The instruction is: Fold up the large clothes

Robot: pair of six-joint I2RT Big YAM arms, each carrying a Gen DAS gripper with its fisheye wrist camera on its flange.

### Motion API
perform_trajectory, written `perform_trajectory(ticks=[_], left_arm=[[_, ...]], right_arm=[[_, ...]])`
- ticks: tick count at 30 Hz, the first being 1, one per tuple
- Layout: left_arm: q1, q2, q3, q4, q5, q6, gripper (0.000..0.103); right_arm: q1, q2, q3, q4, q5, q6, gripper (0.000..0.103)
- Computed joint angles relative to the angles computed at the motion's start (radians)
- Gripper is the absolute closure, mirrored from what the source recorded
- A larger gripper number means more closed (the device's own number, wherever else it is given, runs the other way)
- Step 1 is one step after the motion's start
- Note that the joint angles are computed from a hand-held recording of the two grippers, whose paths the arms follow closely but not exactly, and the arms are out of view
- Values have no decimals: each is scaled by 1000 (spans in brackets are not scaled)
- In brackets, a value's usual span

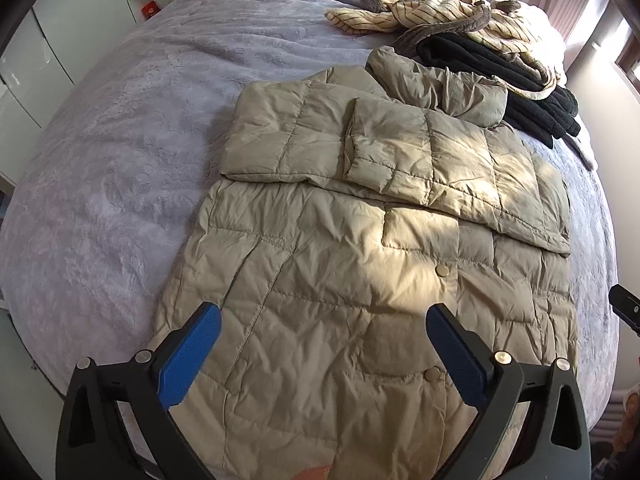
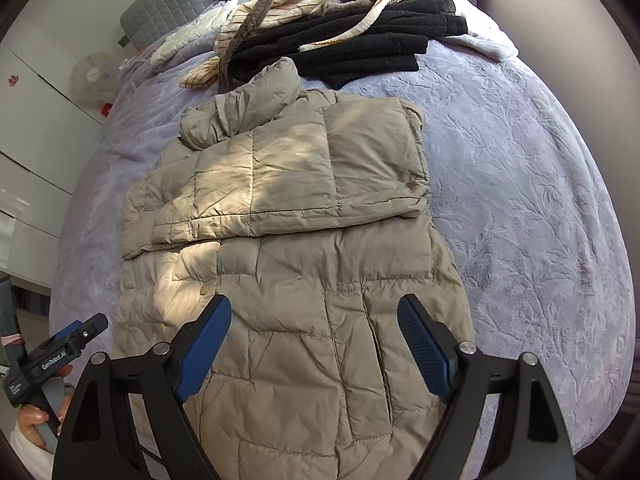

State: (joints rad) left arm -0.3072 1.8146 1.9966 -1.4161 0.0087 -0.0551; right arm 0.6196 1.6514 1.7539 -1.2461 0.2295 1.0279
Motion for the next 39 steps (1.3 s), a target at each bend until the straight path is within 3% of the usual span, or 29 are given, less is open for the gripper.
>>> perform_trajectory(ticks=[5,18,24,28,33,39], left_arm=[[22,-30,-47,2,21,39,0],[110,-61,-106,-15,73,245,0],[150,-68,-141,9,60,321,0],[199,-73,-160,-23,113,375,0],[279,-102,-215,-53,176,358,0],[348,-152,-326,-70,249,268,0]], right_arm=[[38,19,22,-25,36,49,15],[171,106,150,-167,196,319,14],[214,156,225,-244,202,402,14],[236,163,234,-270,174,435,14],[253,131,186,-258,148,453,14],[251,8,-20,-124,73,499,14]])
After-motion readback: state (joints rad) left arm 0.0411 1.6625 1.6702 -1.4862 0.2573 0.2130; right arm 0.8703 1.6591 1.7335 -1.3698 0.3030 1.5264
